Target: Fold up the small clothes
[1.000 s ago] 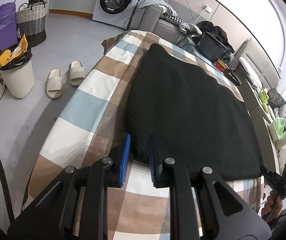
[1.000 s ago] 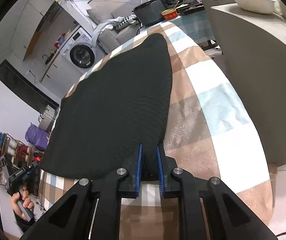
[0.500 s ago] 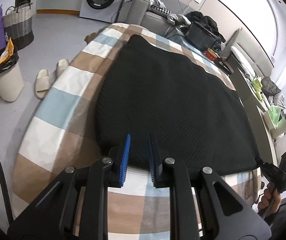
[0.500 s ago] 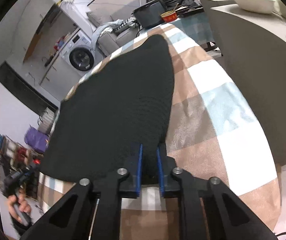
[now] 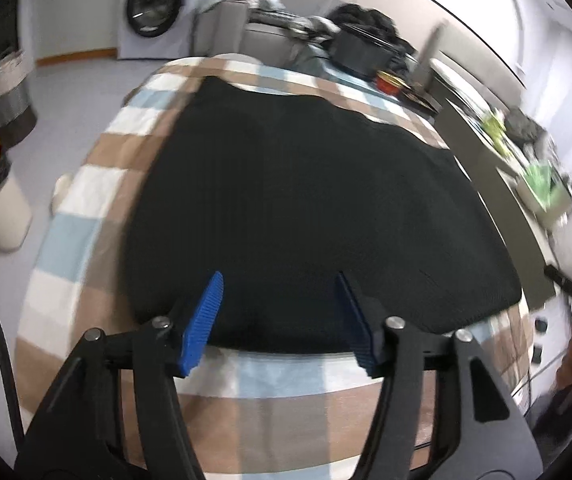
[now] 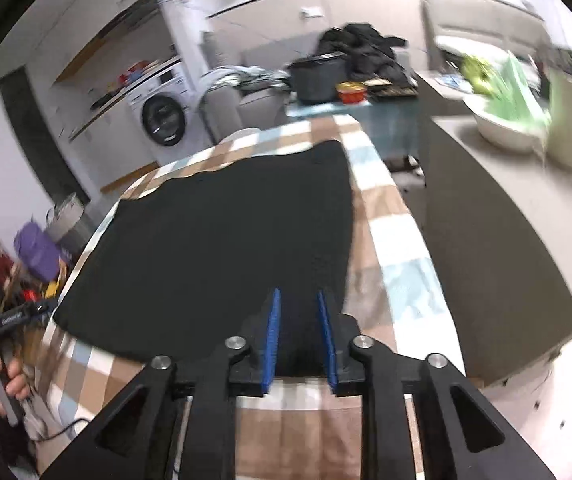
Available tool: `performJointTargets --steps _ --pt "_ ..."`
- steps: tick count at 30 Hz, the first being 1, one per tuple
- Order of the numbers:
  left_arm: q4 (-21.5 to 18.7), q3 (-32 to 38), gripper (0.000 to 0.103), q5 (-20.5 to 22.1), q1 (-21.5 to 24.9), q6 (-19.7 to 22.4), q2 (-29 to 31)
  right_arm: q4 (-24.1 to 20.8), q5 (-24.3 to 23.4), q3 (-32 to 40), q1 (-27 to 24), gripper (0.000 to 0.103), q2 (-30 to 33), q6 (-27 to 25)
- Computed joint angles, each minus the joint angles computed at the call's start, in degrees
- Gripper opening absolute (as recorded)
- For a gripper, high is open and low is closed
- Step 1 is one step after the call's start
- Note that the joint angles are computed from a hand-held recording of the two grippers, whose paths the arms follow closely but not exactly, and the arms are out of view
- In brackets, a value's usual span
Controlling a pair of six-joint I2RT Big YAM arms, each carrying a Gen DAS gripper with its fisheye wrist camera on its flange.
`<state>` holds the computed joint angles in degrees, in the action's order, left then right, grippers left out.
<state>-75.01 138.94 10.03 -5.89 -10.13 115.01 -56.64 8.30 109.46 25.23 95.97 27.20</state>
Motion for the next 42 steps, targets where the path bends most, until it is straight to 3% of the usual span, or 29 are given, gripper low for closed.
performJointTargets --steps 2,4,9,11,14,18,20,27,31,32,35,38,42 --pt "-1.39 2.98 0.069 1.31 -1.49 1.69 1.94 0.71 -2.94 1.17 0.72 0.027 1.3 -0.38" --pt "-3.12 6.16 0.08 2.08 -2.81 2.71 4.21 -1.58 -4.42 5.93 2.0 0.03 5.43 -0.79" --pt "-7.69 14.61 0.082 0.5 -6.24 6.77 10.73 -5.74 -9.32 16.53 4.23 0.044 15.12 -1.97" --pt "-10.8 18.85 0.082 -0.98 -7.22 7.82 13.83 -7.65 -10.78 20.57 4.77 0.045 18.54 -3.16" --pt "-6.02 11.66 0.091 -4.05 -8.55 9.13 10.77 -11.47 -8.81 24.77 5.74 0.061 22.1 -4.92" --pt "-2.01 5.54 0.092 -5.99 -8.79 11.99 7.9 -14.67 -3.98 26.55 6.36 0.062 23.26 -8.75" --pt "-0.34 1.91 0.092 -6.9 -8.2 12.36 5.83 -14.55 -1.71 23.49 5.61 0.063 21.39 -8.26" --pt "4.17 -8.53 0.093 -5.7 -2.94 7.97 -1.09 -5.02 -1.21 4.36 0.71 0.063 8.92 -3.34" --pt "6.38 -12.59 0.093 -10.56 -1.32 7.46 -3.74 -8.18 4.93 3.94 0.26 0.064 8.0 -3.13" --pt "6.03 -12.84 0.093 -10.41 -0.76 7.26 -3.78 -8.77 5.06 3.97 -0.03 0.067 7.97 -2.4" --pt "6.82 -13.26 0.094 -11.6 -0.85 9.21 -3.78 -5.34 -0.64 0.99 -1.82 0.071 6.36 0.27" --pt "5.93 -11.68 0.094 -12.26 -0.91 9.07 -2.77 -7.82 0.02 1.55 -2.41 0.071 6.95 -0.04" --pt "4.73 -8.01 0.094 -12.5 -1.61 7.67 -1.71 -3.89 2.0 1.35 -1.77 0.071 4.65 0.01"
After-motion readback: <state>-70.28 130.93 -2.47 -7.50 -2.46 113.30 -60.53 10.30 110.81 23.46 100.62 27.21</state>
